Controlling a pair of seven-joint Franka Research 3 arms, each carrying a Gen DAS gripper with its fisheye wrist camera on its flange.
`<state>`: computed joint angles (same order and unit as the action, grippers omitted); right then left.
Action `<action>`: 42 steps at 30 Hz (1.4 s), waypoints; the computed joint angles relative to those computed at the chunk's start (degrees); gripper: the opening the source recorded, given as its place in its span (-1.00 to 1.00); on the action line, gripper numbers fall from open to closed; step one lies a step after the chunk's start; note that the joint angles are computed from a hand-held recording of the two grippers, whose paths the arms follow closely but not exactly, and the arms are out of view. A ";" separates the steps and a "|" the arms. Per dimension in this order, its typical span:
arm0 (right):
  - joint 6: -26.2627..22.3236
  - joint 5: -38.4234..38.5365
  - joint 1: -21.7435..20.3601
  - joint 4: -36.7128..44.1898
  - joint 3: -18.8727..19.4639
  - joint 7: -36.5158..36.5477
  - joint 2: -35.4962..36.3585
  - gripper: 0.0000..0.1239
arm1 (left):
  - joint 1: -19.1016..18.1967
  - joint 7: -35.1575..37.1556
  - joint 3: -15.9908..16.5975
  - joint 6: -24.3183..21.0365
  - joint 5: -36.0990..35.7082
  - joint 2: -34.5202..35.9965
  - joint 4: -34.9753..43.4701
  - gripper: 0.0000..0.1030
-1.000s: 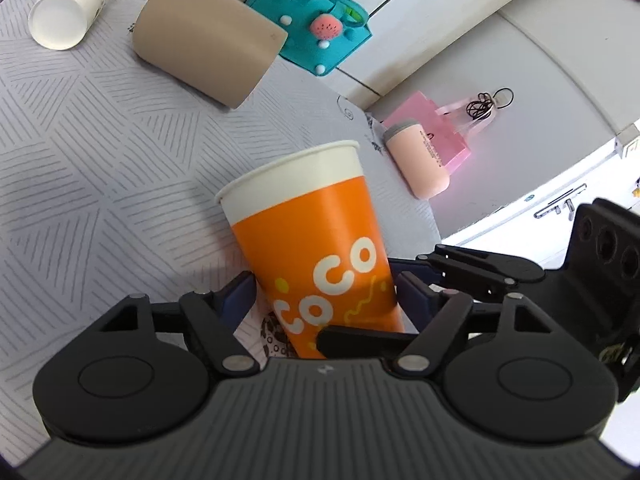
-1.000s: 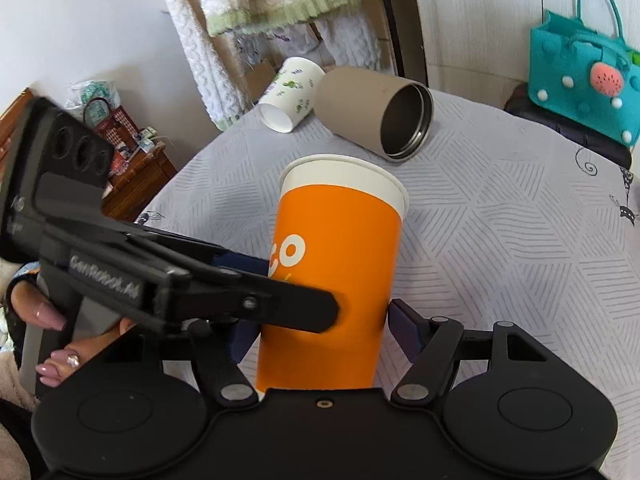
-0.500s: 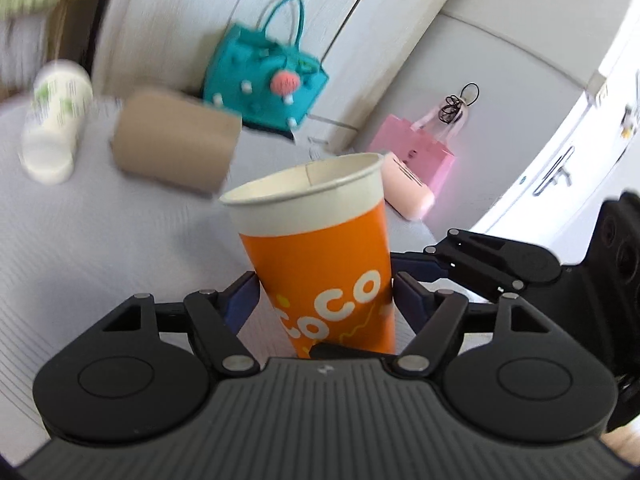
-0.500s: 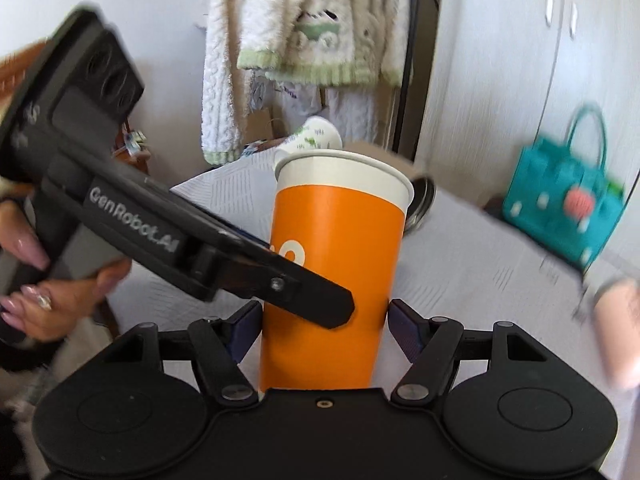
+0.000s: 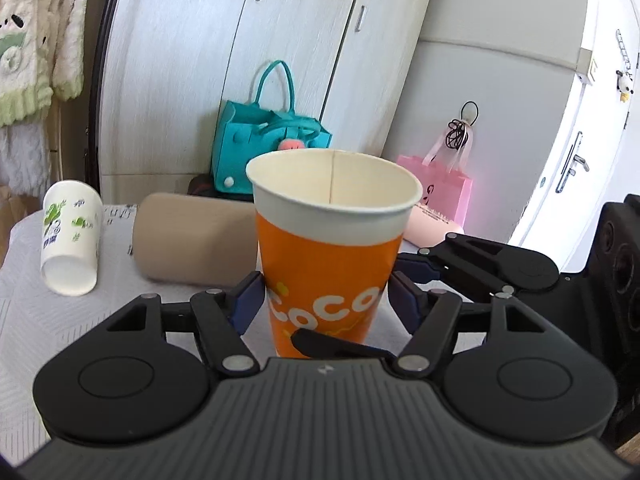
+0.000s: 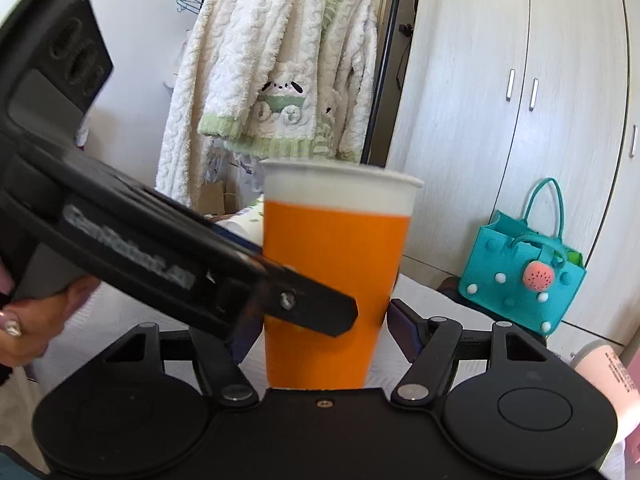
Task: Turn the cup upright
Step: 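Lower the upright orange cup onto the table and open the right gripper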
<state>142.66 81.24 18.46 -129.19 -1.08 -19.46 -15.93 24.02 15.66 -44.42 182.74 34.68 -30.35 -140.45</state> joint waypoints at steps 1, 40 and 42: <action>-0.28 -0.40 -0.11 0.65 -0.08 0.67 0.57 0.18 | 0.68 0.00 -0.26 0.68 0.16 0.61 0.21 0.30; 1.38 -2.81 -1.75 -0.56 -0.28 5.42 0.29 0.47 | 3.00 1.73 -5.47 -0.68 -5.70 2.91 1.01 0.59; 0.87 -2.49 -1.64 -1.99 -0.76 5.03 -1.22 0.47 | 1.81 0.34 -4.45 -1.32 -4.74 2.13 0.57 0.62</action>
<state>143.53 78.76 16.82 -131.18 -1.83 -14.43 -17.15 25.83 16.00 -48.87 181.43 29.94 -28.22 -139.88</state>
